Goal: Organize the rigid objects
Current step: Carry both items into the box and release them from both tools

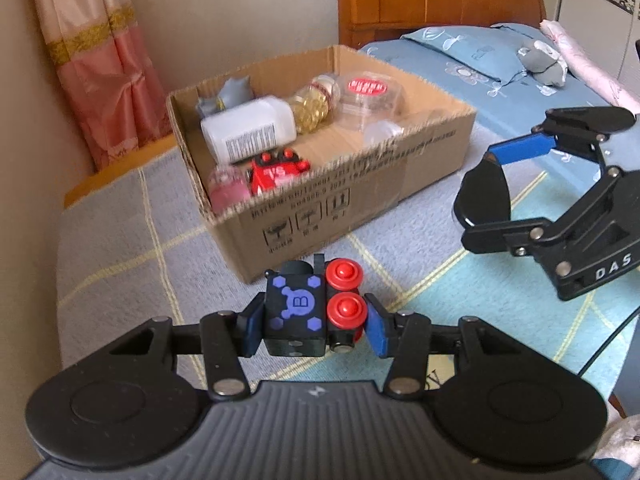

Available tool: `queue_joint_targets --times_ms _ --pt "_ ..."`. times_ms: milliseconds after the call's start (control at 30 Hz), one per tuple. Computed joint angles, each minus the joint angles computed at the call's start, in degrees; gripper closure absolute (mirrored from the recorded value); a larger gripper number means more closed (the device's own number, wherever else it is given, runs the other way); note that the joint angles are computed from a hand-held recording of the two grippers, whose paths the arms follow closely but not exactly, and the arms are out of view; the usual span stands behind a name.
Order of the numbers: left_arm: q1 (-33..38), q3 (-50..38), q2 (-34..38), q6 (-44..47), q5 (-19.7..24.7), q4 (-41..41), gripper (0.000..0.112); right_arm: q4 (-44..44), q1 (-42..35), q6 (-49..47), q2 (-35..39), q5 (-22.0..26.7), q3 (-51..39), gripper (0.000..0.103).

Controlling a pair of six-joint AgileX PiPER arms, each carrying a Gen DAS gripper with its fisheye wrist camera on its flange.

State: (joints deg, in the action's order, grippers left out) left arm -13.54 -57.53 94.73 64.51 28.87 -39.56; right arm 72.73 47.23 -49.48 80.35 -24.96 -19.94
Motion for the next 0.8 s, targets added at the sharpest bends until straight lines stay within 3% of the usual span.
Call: queue_joint_targets --times_ms 167,467,667,800 --pt "-0.4 -4.8 -0.8 -2.7 3.5 2.3 0.064 10.1 0.0 -13.0 -7.6 0.9 -0.5 0.010" --pt "-5.0 -15.7 3.4 -7.4 4.3 6.0 0.064 17.9 -4.2 -26.6 -13.1 2.7 -3.2 0.011" --pt "-7.6 -28.7 11.6 -16.5 7.0 13.2 0.064 16.2 -11.9 -30.3 -10.8 7.3 -6.8 0.010" --pt "-8.4 -37.2 16.9 -20.7 8.7 16.4 0.064 8.0 -17.9 -24.6 -5.3 11.9 -10.5 0.010"
